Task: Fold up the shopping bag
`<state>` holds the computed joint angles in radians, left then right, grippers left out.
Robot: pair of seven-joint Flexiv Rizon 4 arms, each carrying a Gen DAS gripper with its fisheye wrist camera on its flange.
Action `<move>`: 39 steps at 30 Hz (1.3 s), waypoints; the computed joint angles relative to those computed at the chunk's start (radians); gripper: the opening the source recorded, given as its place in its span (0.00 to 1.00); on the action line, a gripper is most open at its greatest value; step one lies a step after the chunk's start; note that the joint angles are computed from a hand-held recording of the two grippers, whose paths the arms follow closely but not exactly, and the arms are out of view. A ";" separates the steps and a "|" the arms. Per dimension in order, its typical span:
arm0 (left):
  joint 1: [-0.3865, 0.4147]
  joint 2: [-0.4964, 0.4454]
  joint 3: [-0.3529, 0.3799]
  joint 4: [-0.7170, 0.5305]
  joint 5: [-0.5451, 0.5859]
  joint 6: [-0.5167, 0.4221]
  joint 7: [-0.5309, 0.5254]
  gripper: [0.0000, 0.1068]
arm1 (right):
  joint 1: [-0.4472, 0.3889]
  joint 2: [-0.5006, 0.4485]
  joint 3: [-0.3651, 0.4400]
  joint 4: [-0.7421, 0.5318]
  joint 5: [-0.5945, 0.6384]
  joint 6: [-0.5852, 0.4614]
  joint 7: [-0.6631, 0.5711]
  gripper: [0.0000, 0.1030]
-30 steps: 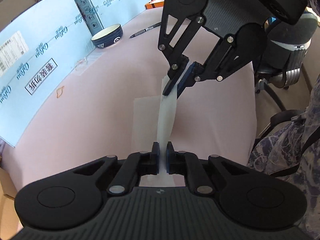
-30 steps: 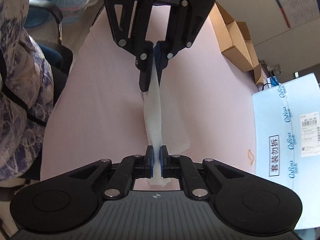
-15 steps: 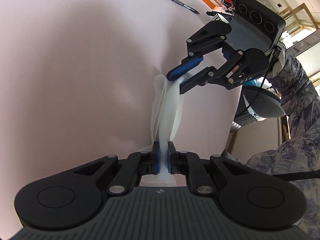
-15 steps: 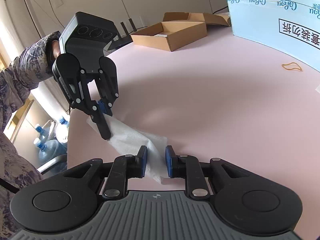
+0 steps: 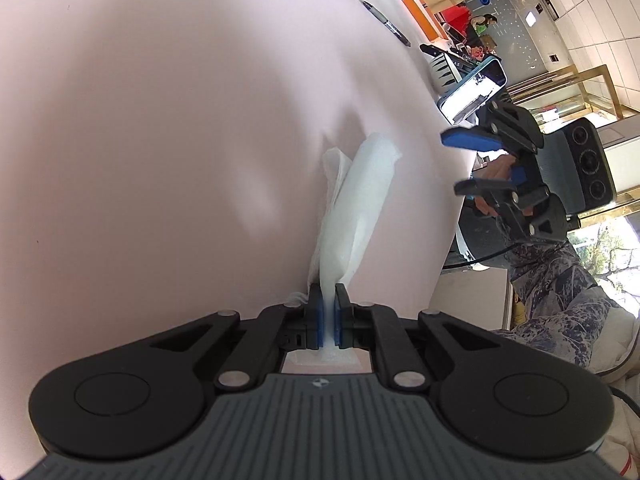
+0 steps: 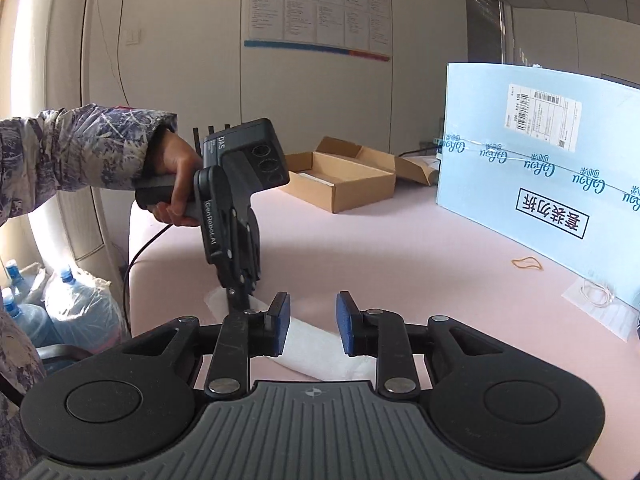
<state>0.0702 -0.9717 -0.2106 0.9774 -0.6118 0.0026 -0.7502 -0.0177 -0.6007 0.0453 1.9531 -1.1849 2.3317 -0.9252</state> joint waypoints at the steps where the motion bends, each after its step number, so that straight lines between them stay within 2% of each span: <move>1: 0.000 -0.001 -0.001 0.000 -0.001 0.001 0.000 0.06 | 0.004 -0.008 0.000 -0.007 -0.010 -0.005 0.003 0.13; 4: 0.000 0.008 -0.003 0.018 -0.008 0.019 0.006 0.06 | 0.020 -0.039 -0.002 -0.040 -0.011 -0.057 0.055 0.12; 6: 0.001 0.003 -0.004 0.016 -0.018 0.023 -0.009 0.06 | 0.013 -0.064 0.003 -0.087 -0.062 -0.105 0.150 0.12; 7: 0.001 0.001 -0.005 0.014 -0.021 0.025 -0.017 0.06 | 0.006 -0.069 -0.003 -0.117 -0.138 -0.140 0.222 0.11; 12: -0.007 0.022 -0.006 0.048 -0.022 0.060 -0.009 0.06 | 0.023 -0.063 -0.021 -0.129 -0.149 -0.182 0.247 0.11; 15: -0.004 0.070 -0.006 0.138 -0.046 0.133 0.013 0.06 | 0.021 -0.070 -0.025 -0.151 -0.182 -0.189 0.308 0.11; 22: -0.007 0.236 0.007 0.402 -0.108 0.390 0.140 0.08 | 0.055 -0.059 -0.001 -0.087 0.021 -0.225 0.120 0.11; 27: 0.000 0.354 0.018 0.608 -0.204 0.589 0.195 0.08 | 0.015 -0.071 0.060 -0.088 0.042 -0.245 0.083 0.11; 29: -0.004 0.415 0.020 0.707 -0.266 0.706 0.236 0.10 | 0.012 -0.070 0.075 -0.081 0.070 -0.254 0.051 0.11; 30: -0.006 0.443 0.015 0.753 -0.312 0.762 0.254 0.21 | 0.014 -0.069 0.080 -0.077 0.089 -0.259 0.031 0.11; 31: -0.003 0.485 -0.003 0.819 -0.406 0.829 0.295 0.28 | 0.016 -0.067 0.085 -0.072 0.108 -0.263 0.011 0.11; 32: 0.009 0.527 -0.029 0.876 -0.527 0.852 0.369 0.29 | 0.010 -0.068 0.096 -0.070 0.116 -0.268 0.000 0.11; 34: 0.008 0.599 -0.053 0.949 -0.722 0.841 0.539 0.31 | -0.009 -0.073 0.123 -0.073 0.120 -0.278 -0.011 0.12; 36: -0.015 0.656 -0.057 0.995 -0.856 0.816 0.701 0.32 | -0.026 -0.078 0.147 -0.076 0.121 -0.287 -0.019 0.12; 39: -0.098 0.688 -0.059 1.014 -1.033 0.876 0.948 0.32 | -0.047 -0.085 0.175 -0.079 0.121 -0.295 -0.023 0.12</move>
<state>-0.0276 -0.2839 -0.2692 1.9917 -1.6449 0.8791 0.1974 -0.0649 -0.6860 0.2203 1.8739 -1.0641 2.0363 -0.9487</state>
